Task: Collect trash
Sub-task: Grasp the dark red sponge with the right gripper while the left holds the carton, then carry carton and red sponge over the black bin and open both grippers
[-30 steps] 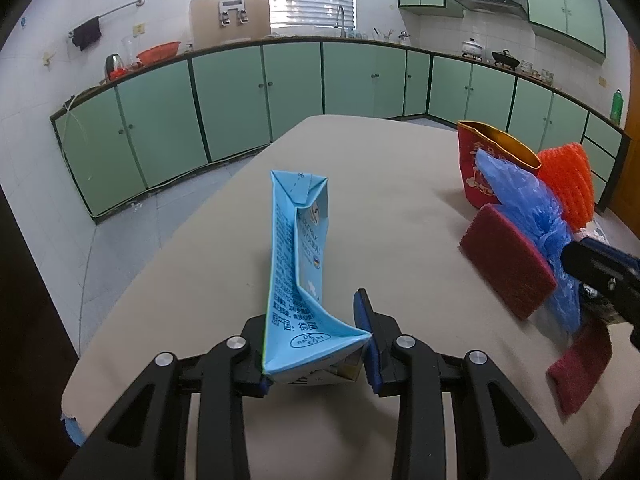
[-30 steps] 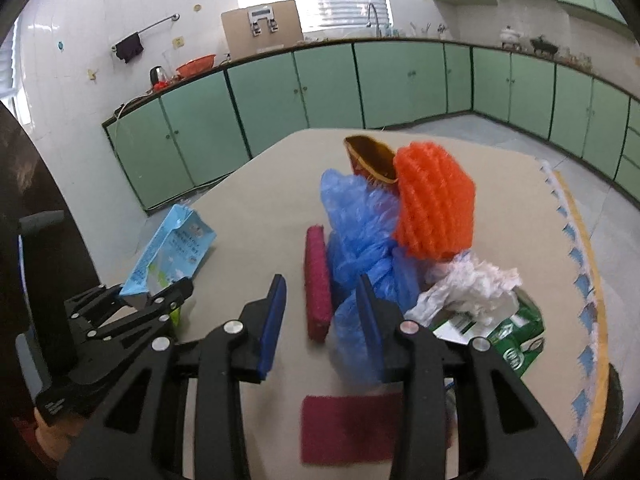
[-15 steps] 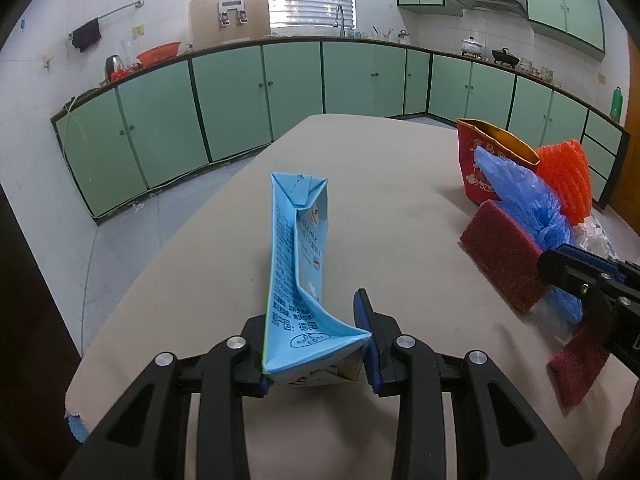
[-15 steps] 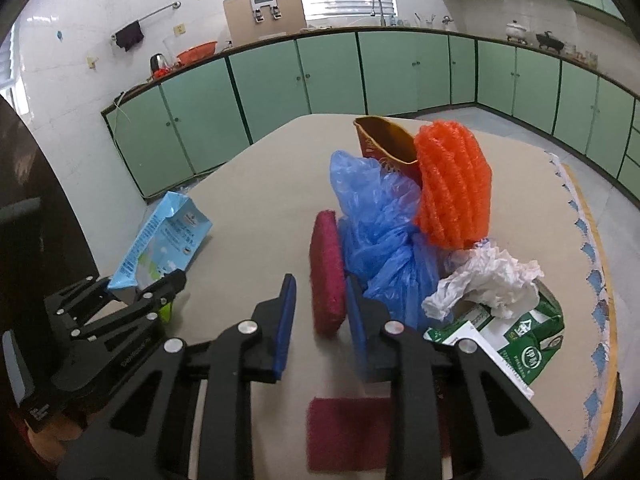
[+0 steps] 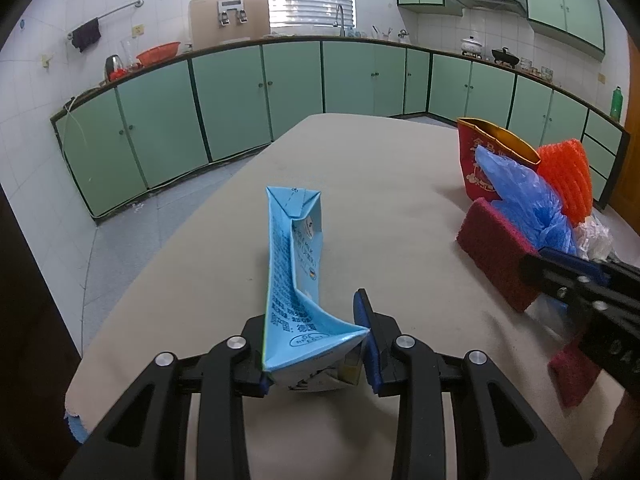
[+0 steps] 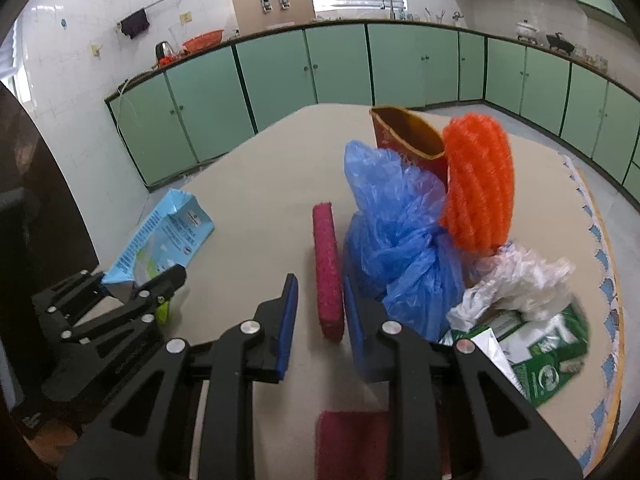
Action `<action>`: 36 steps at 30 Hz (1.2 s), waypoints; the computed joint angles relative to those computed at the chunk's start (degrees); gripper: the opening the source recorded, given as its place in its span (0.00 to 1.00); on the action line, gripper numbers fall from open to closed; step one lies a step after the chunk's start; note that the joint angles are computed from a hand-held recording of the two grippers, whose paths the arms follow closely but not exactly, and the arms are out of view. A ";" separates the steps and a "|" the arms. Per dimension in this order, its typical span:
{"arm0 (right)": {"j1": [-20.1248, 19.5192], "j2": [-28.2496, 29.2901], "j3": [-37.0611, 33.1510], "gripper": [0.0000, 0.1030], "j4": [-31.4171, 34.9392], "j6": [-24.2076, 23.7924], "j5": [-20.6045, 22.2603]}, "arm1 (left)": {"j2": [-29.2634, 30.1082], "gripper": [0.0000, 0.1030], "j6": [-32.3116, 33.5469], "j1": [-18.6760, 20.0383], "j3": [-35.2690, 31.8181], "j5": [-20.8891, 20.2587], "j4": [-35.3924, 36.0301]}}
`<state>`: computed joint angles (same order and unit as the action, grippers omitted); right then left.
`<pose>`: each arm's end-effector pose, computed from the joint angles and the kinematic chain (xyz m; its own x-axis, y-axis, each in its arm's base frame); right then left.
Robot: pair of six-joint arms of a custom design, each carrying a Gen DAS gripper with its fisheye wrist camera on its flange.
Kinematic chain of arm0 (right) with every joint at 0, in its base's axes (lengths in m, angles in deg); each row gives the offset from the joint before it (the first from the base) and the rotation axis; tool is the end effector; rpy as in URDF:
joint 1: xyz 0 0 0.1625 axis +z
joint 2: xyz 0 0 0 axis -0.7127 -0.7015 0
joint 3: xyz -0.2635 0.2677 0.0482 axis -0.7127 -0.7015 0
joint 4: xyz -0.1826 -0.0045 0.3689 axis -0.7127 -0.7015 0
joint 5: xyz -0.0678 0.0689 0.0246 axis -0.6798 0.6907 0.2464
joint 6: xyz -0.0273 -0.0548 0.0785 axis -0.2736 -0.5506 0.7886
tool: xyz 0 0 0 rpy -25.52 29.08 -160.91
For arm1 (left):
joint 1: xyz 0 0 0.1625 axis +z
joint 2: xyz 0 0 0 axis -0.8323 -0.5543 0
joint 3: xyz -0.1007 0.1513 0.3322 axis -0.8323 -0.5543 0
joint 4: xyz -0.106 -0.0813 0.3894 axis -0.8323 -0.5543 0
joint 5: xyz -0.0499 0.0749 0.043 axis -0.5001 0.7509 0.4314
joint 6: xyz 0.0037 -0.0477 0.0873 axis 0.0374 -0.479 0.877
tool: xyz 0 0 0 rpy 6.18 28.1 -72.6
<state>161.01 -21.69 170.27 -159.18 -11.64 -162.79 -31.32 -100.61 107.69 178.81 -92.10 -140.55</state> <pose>0.3280 -0.4497 -0.0775 -0.6523 -0.6173 0.4397 -0.7497 0.6109 -0.2546 -0.0100 -0.3793 0.2235 -0.6172 -0.3814 -0.6882 0.3627 0.6383 -0.6790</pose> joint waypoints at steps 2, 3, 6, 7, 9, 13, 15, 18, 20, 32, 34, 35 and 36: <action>-0.17 0.93 -0.81 0.21 0.28 0.04 -1.08 | 0.08 0.33 0.10 0.02 0.00 -0.01 -0.13; -0.24 1.08 -0.91 0.21 0.41 0.19 -1.22 | 0.08 0.33 0.15 0.05 -0.01 -0.04 -0.18; -0.39 1.37 -1.35 0.12 1.15 0.31 -1.74 | 0.13 0.33 0.03 0.00 0.00 -0.05 -0.16; -0.48 1.11 -1.19 0.12 1.25 0.30 -1.36 | 0.08 0.33 -0.13 -0.03 0.03 0.00 -0.01; -0.45 0.55 -0.70 0.12 0.82 -0.05 -0.28 | 0.25 0.33 0.08 0.03 -0.02 -0.11 -0.52; -0.28 -1.28 0.51 0.12 0.94 0.22 2.41 | -0.30 0.33 0.25 -0.56 0.33 0.34 -0.79; -0.06 -2.48 1.22 0.12 0.90 0.52 3.73 | -1.32 0.33 -0.20 -1.64 0.73 0.96 0.12; -0.03 -5.27 2.88 0.12 0.50 1.59 6.90 | -3.55 0.33 -2.15 -3.77 1.23 2.11 3.33; 0.05 -7.08 3.77 0.12 0.24 2.27 8.39 | -5.28 0.33 -3.55 -5.55 1.40 3.03 6.09; -0.87 -19.83 11.07 0.12 -5.11 2.09 7.66 | 1.22 0.33 4.24 -15.06 -1.47 2.48 -4.79; -1.75 -22.26 13.20 0.12 -6.84 1.23 6.33 | 5.17 0.33 8.22 -15.73 -2.81 1.22 -10.77; -2.13 -23.42 14.13 0.12 -7.61 0.80 5.44 | 7.25 0.33 10.02 -16.07 -3.59 0.25 -13.54; -2.49 -24.15 14.74 0.12 -8.19 0.46 4.75 | 9.01 0.33 11.48 -16.40 -4.28 -0.62 -15.70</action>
<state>158.52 -45.84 185.01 -167.38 -11.18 -158.04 -22.31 -89.13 91.28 174.53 -92.72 -156.25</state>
